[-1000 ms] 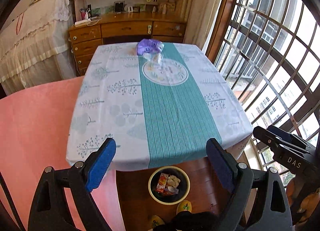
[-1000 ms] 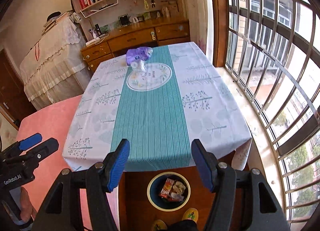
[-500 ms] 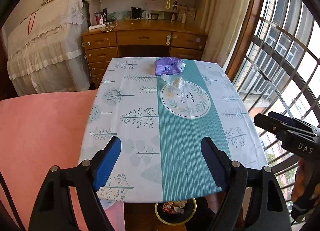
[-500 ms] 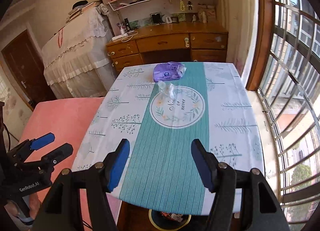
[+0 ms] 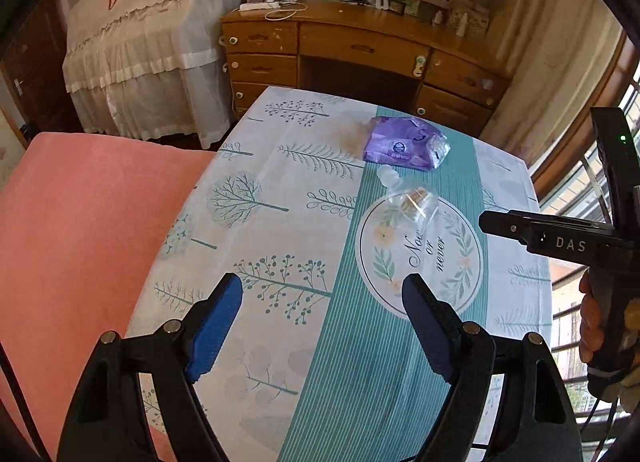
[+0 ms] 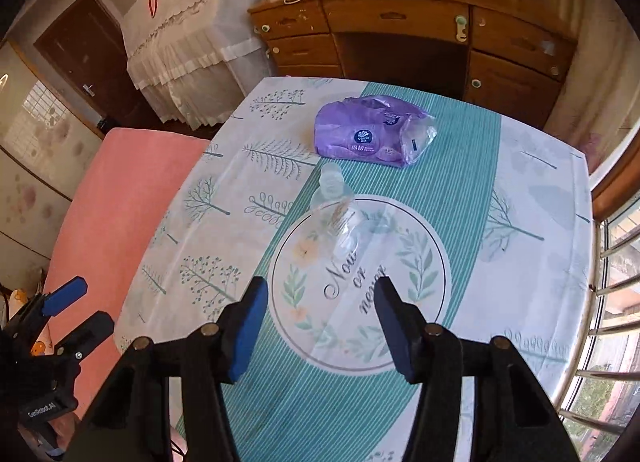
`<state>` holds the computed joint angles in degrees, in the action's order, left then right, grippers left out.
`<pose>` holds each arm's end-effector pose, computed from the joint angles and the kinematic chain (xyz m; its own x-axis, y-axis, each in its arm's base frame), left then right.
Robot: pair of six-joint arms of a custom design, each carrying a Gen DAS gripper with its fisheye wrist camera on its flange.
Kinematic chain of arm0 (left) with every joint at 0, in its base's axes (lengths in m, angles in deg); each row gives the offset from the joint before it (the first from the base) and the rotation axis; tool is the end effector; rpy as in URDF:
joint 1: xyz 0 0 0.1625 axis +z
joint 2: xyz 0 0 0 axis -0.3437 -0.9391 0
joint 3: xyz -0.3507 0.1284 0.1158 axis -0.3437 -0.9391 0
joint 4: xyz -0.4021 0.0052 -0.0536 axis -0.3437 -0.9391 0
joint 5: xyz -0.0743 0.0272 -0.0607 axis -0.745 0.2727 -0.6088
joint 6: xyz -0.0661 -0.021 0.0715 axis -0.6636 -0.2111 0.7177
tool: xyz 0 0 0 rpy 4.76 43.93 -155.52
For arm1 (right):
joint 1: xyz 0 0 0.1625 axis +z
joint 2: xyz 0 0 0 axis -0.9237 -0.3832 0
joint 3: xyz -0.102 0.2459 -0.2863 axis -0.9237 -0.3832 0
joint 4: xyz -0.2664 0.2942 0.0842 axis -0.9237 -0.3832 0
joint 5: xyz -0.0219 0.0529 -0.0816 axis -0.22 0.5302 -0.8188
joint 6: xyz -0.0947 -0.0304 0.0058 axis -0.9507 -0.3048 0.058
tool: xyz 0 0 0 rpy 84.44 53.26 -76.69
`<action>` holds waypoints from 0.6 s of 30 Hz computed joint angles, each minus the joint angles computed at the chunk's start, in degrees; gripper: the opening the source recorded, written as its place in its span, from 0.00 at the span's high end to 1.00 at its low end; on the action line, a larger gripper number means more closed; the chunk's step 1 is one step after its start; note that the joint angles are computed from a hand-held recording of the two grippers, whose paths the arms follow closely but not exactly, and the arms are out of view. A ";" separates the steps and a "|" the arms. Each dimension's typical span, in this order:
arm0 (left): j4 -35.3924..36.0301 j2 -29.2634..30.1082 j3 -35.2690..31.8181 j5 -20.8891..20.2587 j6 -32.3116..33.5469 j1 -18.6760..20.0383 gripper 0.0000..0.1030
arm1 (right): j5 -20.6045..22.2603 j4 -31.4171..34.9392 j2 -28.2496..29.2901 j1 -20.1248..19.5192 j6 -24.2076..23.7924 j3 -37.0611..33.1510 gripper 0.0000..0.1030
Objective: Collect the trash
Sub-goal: 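Grasp the clear plastic bottle with the right tool while the left tool grasps the purple tissue pack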
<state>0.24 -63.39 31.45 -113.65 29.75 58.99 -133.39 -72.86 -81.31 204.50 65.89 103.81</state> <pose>-0.2688 -0.4722 0.6188 -0.7205 0.2867 -0.6314 0.5079 0.8381 -0.1990 0.6303 -0.4880 0.2305 -0.8782 0.0849 0.4707 -0.1227 0.9112 -0.3933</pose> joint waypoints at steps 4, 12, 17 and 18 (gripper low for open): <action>0.15 3.54 -1.20 2.00 -2.31 1.59 0.22 | 4.49 -4.40 0.09 -4.45 -4.49 0.95 0.47; 1.71 8.50 -4.71 3.86 -3.95 3.70 0.22 | 11.55 -5.39 2.92 -10.13 -10.23 -0.79 0.55; 2.71 10.27 -5.96 3.00 -5.31 4.63 0.22 | 17.40 -7.86 2.58 -11.86 -13.94 1.12 0.65; 2.80 10.70 -6.17 2.80 -5.27 4.79 0.22 | 18.50 -8.59 2.36 -12.06 -14.70 1.60 0.68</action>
<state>3.04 -52.68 25.28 -110.85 24.47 63.78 -114.89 -81.45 -78.95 192.44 51.19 105.41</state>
